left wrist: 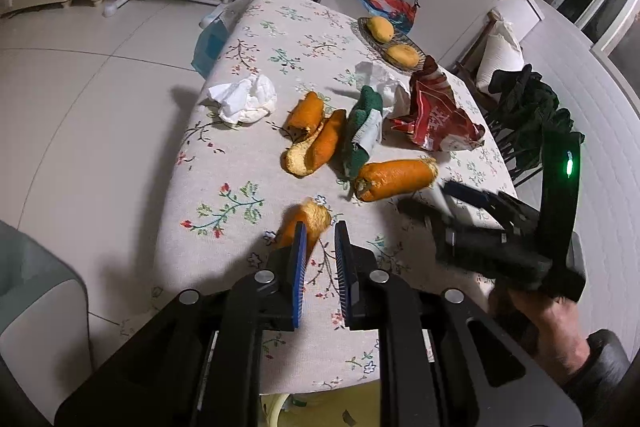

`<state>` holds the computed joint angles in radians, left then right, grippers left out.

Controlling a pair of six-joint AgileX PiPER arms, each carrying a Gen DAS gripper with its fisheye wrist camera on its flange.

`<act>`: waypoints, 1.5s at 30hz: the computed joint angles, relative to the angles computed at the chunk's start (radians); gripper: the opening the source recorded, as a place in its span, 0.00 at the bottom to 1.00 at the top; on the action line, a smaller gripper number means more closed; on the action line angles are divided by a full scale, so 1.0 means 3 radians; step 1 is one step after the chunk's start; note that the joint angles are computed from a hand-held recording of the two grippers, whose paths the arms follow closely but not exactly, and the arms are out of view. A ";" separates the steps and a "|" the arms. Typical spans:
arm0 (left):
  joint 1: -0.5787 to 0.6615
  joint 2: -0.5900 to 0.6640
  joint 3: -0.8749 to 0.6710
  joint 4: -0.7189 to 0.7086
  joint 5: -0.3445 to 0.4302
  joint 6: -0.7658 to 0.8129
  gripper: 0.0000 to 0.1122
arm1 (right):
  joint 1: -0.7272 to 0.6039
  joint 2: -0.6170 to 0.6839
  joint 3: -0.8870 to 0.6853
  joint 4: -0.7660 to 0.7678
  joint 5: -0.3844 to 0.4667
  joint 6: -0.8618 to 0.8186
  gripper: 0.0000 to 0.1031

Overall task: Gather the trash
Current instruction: 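Grasp an orange peel piece with the left tool and lift it, then grasp the long orange peel with the right tool while the left tool holds its peel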

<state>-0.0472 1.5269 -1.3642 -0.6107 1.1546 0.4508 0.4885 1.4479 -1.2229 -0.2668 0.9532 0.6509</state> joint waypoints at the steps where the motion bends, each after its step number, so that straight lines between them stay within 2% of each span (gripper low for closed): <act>1: -0.0007 -0.0009 0.0007 -0.0001 0.0002 0.0007 0.12 | 0.0006 -0.0121 0.0110 0.0017 0.0007 0.0003 0.80; 5: -0.0038 -0.0037 0.0031 0.0010 -0.0001 0.0005 0.12 | 0.0020 -0.0381 0.0246 0.0042 -0.0095 0.0080 0.80; 8: -0.0053 -0.0068 0.0064 0.0030 -0.0003 -0.0019 0.12 | 0.0172 -0.0210 -0.0012 -0.0037 -0.0147 -0.0407 0.80; 11: -0.0035 -0.0088 0.0096 0.0045 -0.0006 -0.0002 0.12 | 0.0192 0.0095 -0.0379 0.0043 -0.0028 -0.1283 0.80; 14: -0.0008 -0.0073 0.0093 0.0040 0.0012 -0.0003 0.12 | -0.0013 0.0355 -0.0721 0.0355 0.0134 -0.2040 0.77; 19: -0.0070 -0.0020 0.0034 0.0120 -0.0003 -0.0038 0.12 | -0.0300 0.0766 -0.1182 0.0846 0.0543 -0.2727 0.69; 21: -0.0109 0.0002 0.0016 0.0176 -0.0028 -0.0079 0.12 | -0.0303 0.0802 -0.1205 0.0945 0.0612 -0.2780 0.67; 24: -0.0141 0.0037 -0.0011 0.0244 -0.0052 -0.0143 0.19 | -0.0394 0.0792 -0.1250 0.1117 0.0754 -0.2832 0.54; 25: -0.0158 0.0044 -0.0020 0.0282 -0.0057 -0.0170 0.23 | -0.0411 0.0752 -0.1203 0.1160 0.0763 -0.2820 0.50; 28: -0.0191 0.0064 -0.0007 0.0354 -0.0013 -0.0196 0.27 | -0.0449 0.0639 -0.1059 0.1306 0.0783 -0.2779 0.38; 32: -0.0230 -0.0006 0.0056 0.0414 -0.0066 -0.0149 0.28 | -0.0355 0.0455 -0.0819 0.1251 0.0652 -0.2558 0.28; 35: -0.0285 -0.0050 0.0097 0.0477 -0.0137 -0.0172 0.28 | -0.0271 0.0274 -0.0604 0.1120 0.0540 -0.2186 0.20; 36: -0.0336 -0.0078 0.0118 0.0530 -0.0177 -0.0184 0.28 | -0.0286 0.0224 -0.0524 0.1141 0.0473 -0.2090 0.19; 39: -0.0448 -0.0140 0.0160 0.0626 -0.0243 -0.0131 0.18 | -0.0349 -0.0080 -0.0141 0.1299 0.0277 -0.1846 0.18; 42: -0.0513 -0.0220 0.0222 0.0627 -0.0266 -0.0013 0.16 | -0.0283 -0.0282 0.0052 0.1126 0.0237 -0.1498 0.18; 45: -0.0586 -0.0230 0.0222 0.0639 -0.0274 -0.0032 0.16 | -0.0270 -0.0262 0.0058 0.1095 0.0180 -0.1437 0.24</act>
<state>-0.2232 1.4578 -1.2975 -0.4189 1.0724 0.4412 0.4076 1.3692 -1.2056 0.0618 1.0071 0.2197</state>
